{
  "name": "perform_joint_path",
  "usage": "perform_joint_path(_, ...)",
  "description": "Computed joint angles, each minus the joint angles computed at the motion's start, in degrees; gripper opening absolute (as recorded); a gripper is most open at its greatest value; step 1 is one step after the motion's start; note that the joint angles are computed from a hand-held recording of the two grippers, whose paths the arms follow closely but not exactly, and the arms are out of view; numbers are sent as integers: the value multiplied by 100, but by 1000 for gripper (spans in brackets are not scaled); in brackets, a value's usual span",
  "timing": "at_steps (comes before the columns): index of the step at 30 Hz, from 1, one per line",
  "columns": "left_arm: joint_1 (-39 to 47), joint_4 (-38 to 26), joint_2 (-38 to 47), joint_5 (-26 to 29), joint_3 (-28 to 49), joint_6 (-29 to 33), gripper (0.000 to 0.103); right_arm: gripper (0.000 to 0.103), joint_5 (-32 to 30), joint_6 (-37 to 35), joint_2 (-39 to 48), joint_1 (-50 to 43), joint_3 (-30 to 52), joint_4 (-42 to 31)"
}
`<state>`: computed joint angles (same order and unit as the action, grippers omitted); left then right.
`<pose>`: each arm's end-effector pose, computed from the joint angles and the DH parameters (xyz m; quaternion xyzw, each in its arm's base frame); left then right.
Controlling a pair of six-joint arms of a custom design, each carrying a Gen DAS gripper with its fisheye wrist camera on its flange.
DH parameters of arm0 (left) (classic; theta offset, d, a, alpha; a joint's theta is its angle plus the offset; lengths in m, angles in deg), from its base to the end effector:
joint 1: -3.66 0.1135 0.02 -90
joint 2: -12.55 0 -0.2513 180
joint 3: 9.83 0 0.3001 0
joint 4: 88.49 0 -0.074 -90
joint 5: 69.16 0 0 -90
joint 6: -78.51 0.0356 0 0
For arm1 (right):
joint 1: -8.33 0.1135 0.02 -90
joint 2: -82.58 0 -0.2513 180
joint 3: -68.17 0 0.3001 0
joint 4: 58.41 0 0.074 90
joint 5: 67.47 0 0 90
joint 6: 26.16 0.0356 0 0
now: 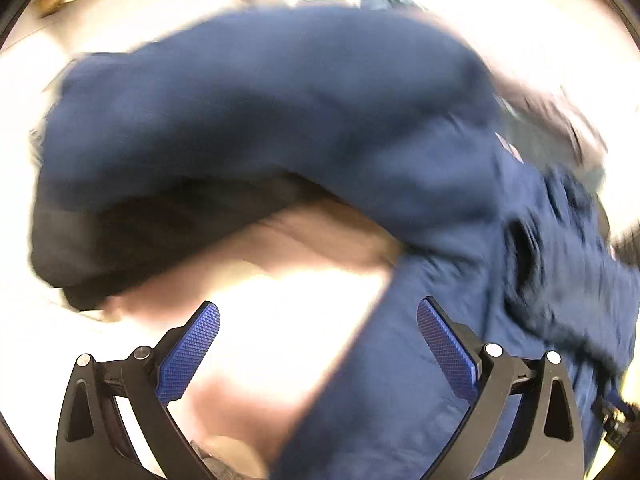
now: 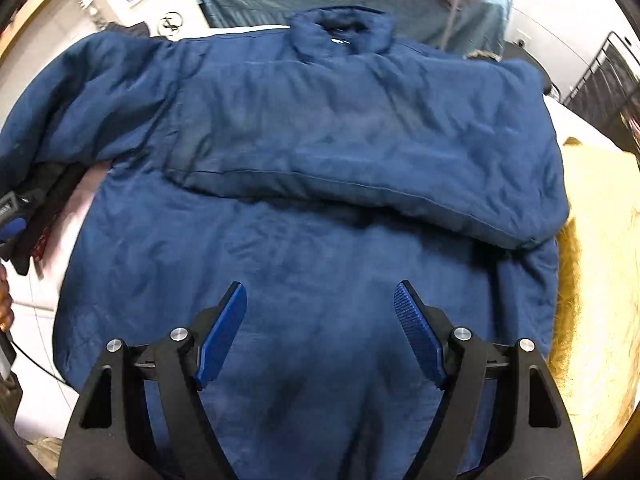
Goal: Fold large clothes
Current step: 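Open the right gripper and release the folded sleeve on the jacket, then grasp the other sleeve with the left gripper and lift it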
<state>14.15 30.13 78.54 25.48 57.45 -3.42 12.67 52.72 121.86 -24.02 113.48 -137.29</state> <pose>0.2683 0.0468 0.2549 -0.0099 0.9653 0.0030 0.2608 0.1351 -0.0784 0.1999 0.1689 0.9707 0.0239 0.1695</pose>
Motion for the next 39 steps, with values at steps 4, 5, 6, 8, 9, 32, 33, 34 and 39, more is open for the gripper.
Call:
perform_joint_path(4, 1163, 313, -486, 421, 204, 61, 97, 76, 146, 406, -296, 632, 18, -146)
perform_joint_path(5, 1353, 413, -534, 479, 233, 100, 97, 76, 167, 490, -365, 753, 24, -192)
perform_joint_path(6, 1554, 565, -494, 533, 299, 177, 97, 76, 188, 588, -429, 876, 29, -238)
perform_joint_path(8, 1775, 618, -207, 608, 478, 520, 97, 76, 205, 716, -536, 1017, 38, -350)
perform_joint_path(9, 1795, 657, -82, 591, 528, 655, 96, 76, 232, 822, -552, 1134, 45, -404)
perform_joint_path(32, -601, -647, 221, 768, 1838, 215, 11, 76, -818, -1352, -1280, -1777, 242, -1292)
perform_joint_path(33, -872, -732, 156, 799, 1900, 38, 11, 76, -963, -1572, -1195, -2027, 272, -1290)
perform_joint_path(34, -1192, -796, 107, 775, 1965, -152, 10, 76, -1111, -1796, -1068, -2290, 312, -1284)
perform_joint_path(39, -3195, -858, 343, 567, 2344, -1526, 9, 76, -1613, -2720, -327, -3400, 439, -1285)
